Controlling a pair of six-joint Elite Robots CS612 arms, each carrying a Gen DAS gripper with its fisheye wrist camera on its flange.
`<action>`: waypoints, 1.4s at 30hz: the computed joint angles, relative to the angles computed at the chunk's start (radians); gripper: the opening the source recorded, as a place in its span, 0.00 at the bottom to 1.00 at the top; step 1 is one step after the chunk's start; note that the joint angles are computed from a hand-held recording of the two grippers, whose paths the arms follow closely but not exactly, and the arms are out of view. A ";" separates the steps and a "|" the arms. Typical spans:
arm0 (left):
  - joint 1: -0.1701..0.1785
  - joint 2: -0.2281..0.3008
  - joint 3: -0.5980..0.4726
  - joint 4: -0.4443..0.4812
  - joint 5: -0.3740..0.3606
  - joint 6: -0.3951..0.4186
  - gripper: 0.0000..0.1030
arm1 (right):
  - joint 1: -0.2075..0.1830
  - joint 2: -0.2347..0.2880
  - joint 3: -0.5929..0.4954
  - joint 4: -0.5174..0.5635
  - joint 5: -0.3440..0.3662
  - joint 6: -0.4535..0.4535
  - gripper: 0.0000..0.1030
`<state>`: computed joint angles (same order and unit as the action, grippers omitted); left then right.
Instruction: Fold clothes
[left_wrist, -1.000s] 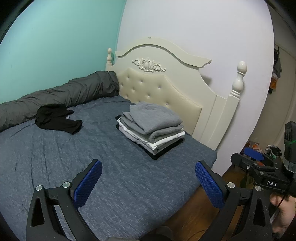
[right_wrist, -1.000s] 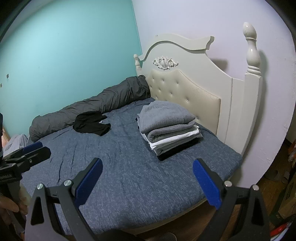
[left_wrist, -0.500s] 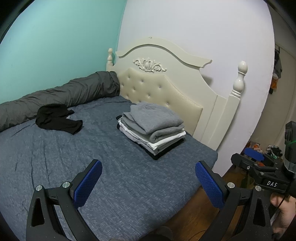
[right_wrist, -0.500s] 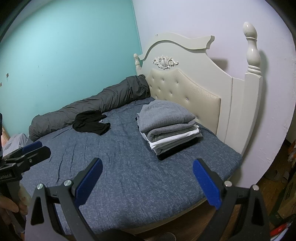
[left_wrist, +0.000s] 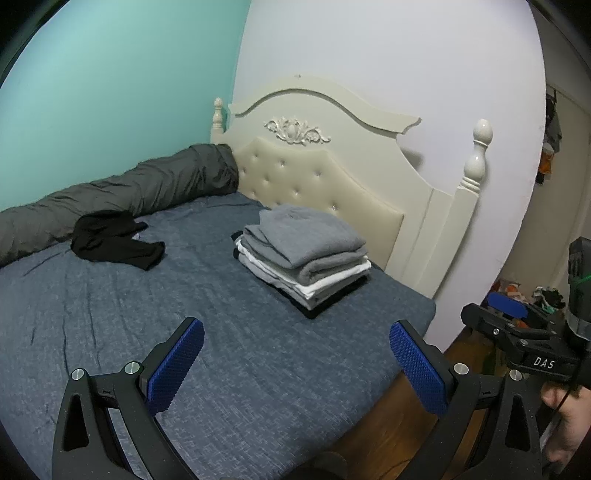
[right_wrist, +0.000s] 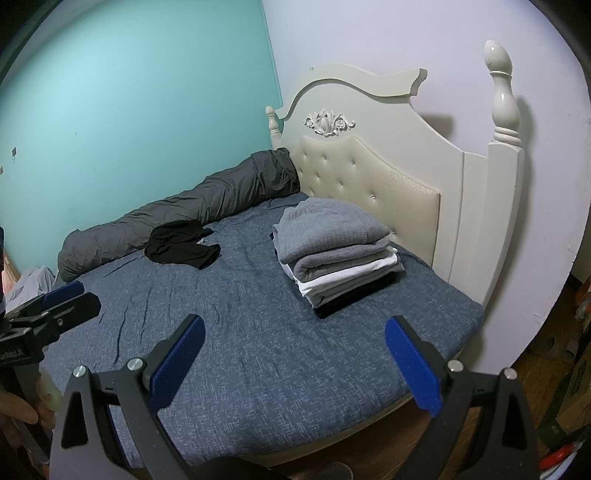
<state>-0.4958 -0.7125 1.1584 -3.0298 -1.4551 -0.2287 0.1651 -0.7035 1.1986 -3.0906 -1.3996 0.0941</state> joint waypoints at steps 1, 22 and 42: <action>0.000 0.000 -0.001 0.004 0.003 -0.001 1.00 | 0.000 0.000 0.000 0.001 0.000 0.001 0.96; 0.001 -0.001 0.003 -0.004 -0.001 0.004 1.00 | -0.004 0.007 -0.009 0.013 0.005 0.005 0.96; 0.003 0.000 0.001 0.000 -0.002 -0.004 1.00 | -0.007 0.010 -0.009 0.022 0.004 0.016 0.96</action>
<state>-0.4929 -0.7123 1.1594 -3.0298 -1.4569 -0.2327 0.1580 -0.6940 1.1895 -3.0684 -1.3959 0.1097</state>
